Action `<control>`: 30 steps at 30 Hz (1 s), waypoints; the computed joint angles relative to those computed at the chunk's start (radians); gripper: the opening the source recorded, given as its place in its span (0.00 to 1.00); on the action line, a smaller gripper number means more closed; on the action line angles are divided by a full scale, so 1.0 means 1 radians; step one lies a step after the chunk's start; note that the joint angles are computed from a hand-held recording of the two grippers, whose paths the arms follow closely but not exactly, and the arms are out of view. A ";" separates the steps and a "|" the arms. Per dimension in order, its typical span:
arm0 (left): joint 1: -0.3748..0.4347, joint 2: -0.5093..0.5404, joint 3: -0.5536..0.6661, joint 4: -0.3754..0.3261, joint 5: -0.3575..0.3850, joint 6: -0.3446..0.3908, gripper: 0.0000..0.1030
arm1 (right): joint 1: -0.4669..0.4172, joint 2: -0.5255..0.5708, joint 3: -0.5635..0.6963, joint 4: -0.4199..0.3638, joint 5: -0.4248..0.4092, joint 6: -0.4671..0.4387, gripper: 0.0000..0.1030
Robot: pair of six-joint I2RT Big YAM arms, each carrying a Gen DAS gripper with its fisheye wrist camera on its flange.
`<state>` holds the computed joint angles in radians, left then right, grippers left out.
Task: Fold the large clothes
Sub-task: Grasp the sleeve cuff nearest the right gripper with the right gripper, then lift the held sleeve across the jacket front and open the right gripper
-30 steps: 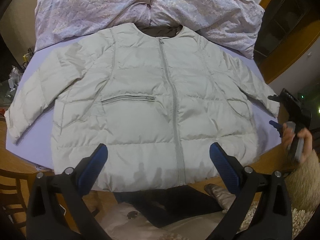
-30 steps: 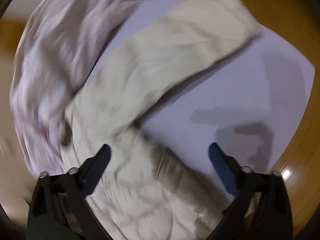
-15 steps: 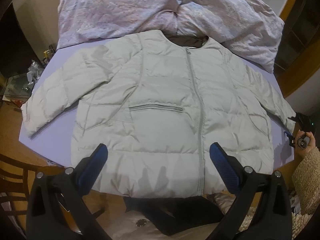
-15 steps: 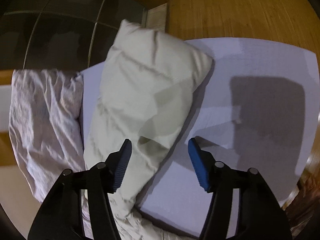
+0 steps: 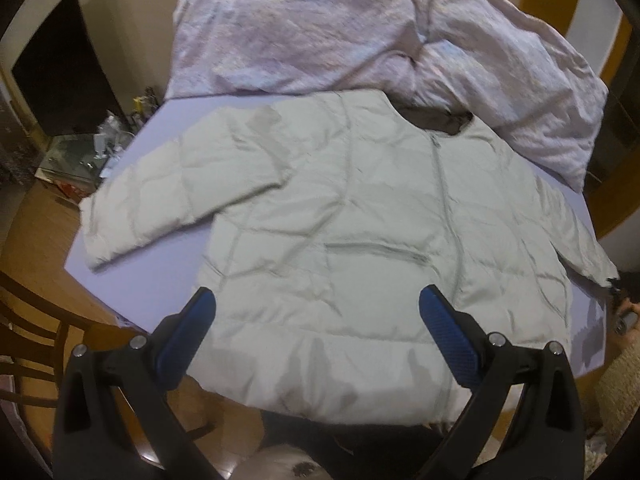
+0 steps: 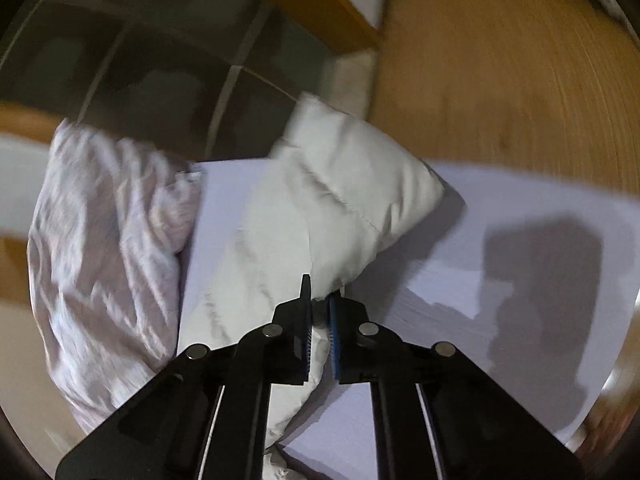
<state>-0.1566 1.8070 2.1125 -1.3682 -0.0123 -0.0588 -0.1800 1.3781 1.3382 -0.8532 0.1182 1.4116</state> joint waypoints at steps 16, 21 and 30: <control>0.070 0.007 0.003 0.086 0.001 -0.042 0.98 | 0.227 0.336 0.681 -0.099 0.054 -0.637 0.06; 0.098 0.015 0.009 0.084 0.022 -0.063 0.98 | 0.330 0.495 0.934 -0.168 -0.011 -0.770 0.06; 0.147 0.025 0.006 0.080 0.066 -0.103 0.98 | 0.468 0.788 1.266 -0.426 -0.074 -0.857 0.06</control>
<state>-0.0098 1.8322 2.1187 -1.2884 0.0540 -0.1621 0.2884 2.1662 2.6044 -1.2793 0.0442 0.5545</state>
